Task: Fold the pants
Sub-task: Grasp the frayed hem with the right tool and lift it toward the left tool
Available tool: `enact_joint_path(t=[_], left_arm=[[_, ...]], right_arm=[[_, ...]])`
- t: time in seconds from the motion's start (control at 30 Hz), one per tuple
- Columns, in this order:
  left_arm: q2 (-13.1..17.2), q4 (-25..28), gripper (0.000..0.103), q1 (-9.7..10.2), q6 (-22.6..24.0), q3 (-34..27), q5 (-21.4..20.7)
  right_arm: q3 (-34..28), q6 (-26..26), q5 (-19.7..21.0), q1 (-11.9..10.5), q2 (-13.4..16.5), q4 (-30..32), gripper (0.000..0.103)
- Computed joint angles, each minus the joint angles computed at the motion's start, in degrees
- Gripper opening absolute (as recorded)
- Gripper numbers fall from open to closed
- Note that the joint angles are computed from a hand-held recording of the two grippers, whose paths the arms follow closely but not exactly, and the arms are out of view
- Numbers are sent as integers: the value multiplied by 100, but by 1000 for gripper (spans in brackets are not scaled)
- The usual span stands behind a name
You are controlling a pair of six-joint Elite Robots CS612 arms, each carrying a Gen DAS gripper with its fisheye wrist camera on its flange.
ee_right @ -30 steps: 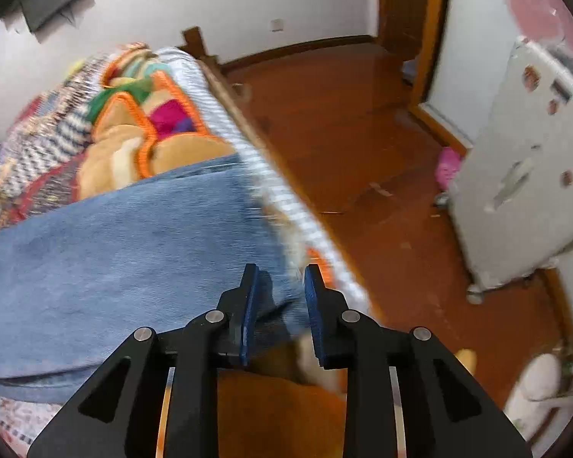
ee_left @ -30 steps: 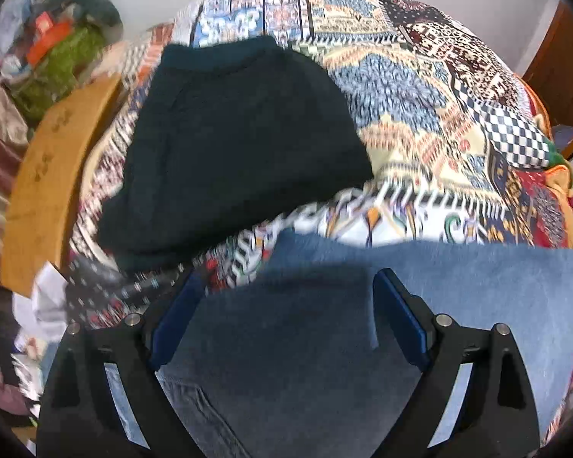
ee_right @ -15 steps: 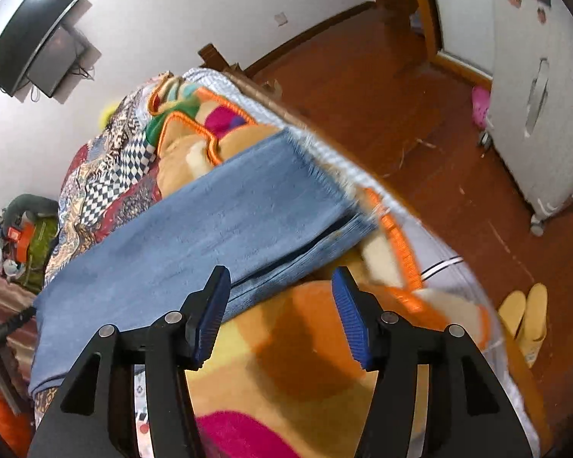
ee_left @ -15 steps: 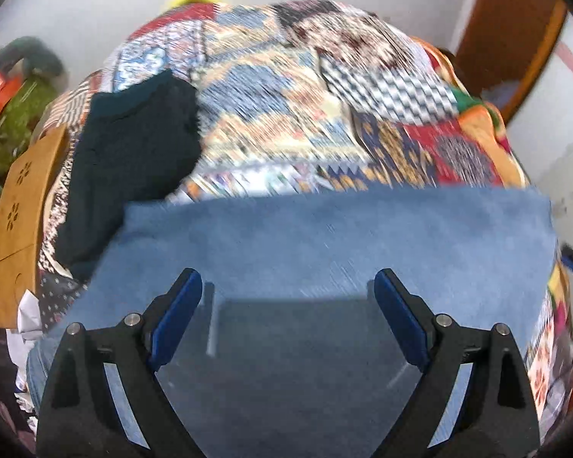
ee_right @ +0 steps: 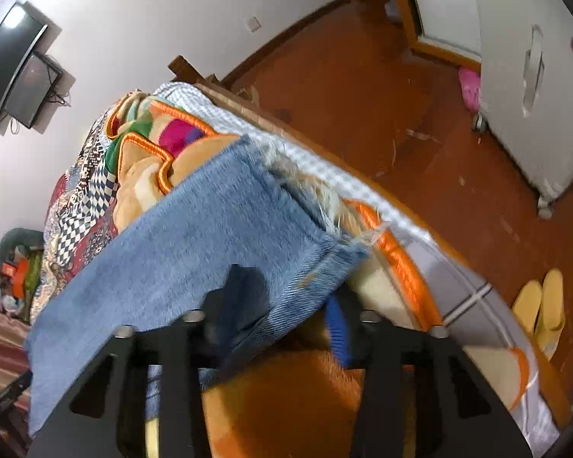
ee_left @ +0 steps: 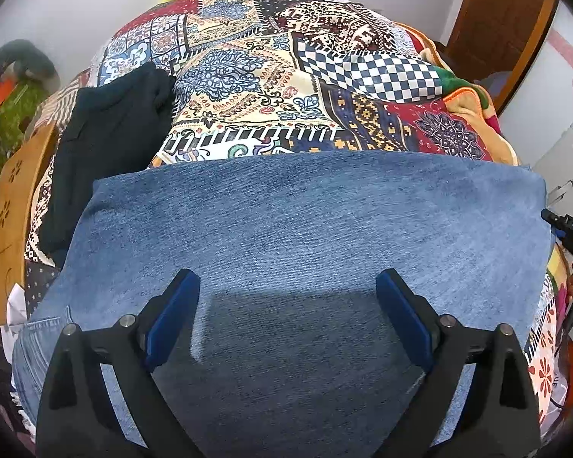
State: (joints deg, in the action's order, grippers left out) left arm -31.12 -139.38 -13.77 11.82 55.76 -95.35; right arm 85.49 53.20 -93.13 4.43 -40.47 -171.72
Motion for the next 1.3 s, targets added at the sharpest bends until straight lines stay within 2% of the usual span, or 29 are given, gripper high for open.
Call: enact_joint_path(t=[0.03, 0.13, 0.33, 0.6, 0.8, 0.93, 1.1, 1.3], left_arm=[[2, 5, 96, 0, -5, -5, -6], [-16, -4, 95, -2, -15, 20, -6], [-183, -319, 95, -12, 86, 271, -36], [-504, -1101, 95, 83, -128, 656, -328], [-698, -1648, 95, 222, -282, 911, -555], [-801, -1925, 95, 322, -306, 1078, -709], [-843, -2049, 96, 445, -341, 1172, -907], [-891, -2148, 96, 548, -438, 1311, -935]], right_arm=[[-19, -83, -129, 15, -11, 44, 9], [-49, -267, -252, 34, -49, 7, 6], [-21, -745, -586, 127, -231, -419, 6], [-278, -1726, -659, 344, -429, -1144, 6], [-750, -2424, -327, 562, -347, -1520, 6], [-1191, -2846, 42, 725, -180, -1480, 6], [-1901, -3109, 649, 889, 199, -1084, 6], [-2708, -3482, 1388, 1067, 690, -129, 6]])
